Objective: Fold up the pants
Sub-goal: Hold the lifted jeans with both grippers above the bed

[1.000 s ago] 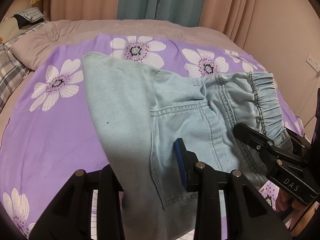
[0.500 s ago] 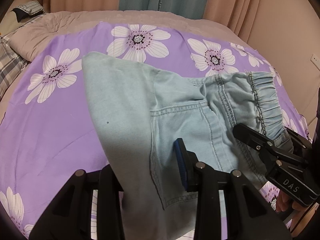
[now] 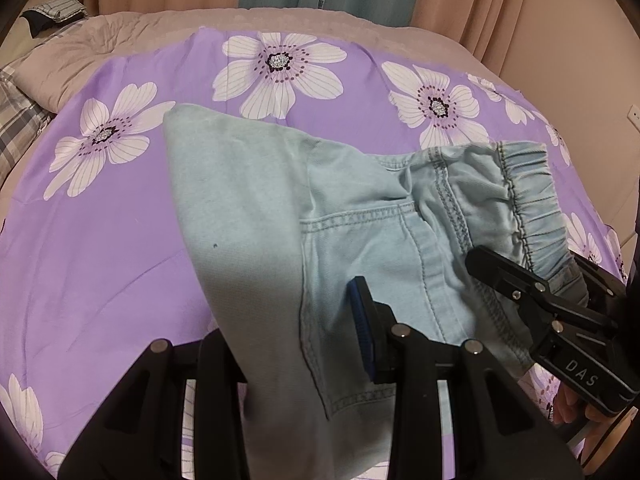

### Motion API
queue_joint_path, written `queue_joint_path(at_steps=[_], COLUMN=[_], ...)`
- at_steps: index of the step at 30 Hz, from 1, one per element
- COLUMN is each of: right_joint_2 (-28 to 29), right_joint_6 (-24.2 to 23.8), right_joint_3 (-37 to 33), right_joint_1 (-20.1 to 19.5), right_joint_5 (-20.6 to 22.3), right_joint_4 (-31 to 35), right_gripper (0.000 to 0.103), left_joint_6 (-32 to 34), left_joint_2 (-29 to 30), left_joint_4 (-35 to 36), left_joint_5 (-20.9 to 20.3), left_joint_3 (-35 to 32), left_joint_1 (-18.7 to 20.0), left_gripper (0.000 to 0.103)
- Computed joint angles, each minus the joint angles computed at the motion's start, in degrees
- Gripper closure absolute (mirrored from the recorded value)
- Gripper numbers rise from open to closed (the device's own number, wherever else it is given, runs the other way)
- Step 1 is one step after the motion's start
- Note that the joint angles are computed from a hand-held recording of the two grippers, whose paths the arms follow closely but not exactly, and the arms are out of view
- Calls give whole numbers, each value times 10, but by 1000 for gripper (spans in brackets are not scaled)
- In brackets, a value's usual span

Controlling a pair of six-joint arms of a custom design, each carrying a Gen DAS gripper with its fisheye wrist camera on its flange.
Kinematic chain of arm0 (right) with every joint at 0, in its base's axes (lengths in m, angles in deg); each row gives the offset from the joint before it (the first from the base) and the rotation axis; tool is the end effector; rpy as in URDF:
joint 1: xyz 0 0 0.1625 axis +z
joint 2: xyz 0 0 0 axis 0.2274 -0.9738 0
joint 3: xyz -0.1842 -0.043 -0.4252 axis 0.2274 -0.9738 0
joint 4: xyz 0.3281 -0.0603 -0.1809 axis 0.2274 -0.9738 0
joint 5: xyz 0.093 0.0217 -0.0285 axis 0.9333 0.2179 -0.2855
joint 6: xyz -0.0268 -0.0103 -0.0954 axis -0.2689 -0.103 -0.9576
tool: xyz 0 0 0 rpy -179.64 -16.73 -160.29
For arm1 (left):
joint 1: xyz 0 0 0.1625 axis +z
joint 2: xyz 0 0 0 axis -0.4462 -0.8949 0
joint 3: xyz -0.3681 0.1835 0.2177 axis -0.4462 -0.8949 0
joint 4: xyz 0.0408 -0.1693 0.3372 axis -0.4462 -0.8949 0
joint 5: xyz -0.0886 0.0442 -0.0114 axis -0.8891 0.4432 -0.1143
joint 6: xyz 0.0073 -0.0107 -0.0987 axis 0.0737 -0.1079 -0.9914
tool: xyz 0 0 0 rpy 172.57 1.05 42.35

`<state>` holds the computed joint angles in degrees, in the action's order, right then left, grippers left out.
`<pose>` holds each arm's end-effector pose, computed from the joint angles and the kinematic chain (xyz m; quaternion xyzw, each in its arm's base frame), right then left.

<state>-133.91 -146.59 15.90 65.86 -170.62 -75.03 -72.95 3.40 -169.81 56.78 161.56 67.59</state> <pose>0.0259 -0.6304 0.3720 0.4365 -0.8607 0.2401 0.1053 -0.3962 -0.6372 0.0067 -0.0163 0.8639 -0.3800 0.3301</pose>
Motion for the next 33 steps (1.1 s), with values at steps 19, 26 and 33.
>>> queue_joint_path(at_steps=[19,26,33], right_joint_2=[13,15,18], right_joint_6=[14,17,19], right_joint_3=[-11,-10,-12], right_joint_1=[4,5,6], right_joint_5=[-24,-29,-35], right_joint_4=[7,6,5], right_gripper=[64,64,64], left_joint_6=[-5,-4,-4], left_joint_2=[5,6,7], left_joint_4=[18,18,19], left_joint_5=[-16,-18,-18], left_joint_3=[-8,-10,-11], left_joint_1=[12,14,14], left_gripper=[70,69,69])
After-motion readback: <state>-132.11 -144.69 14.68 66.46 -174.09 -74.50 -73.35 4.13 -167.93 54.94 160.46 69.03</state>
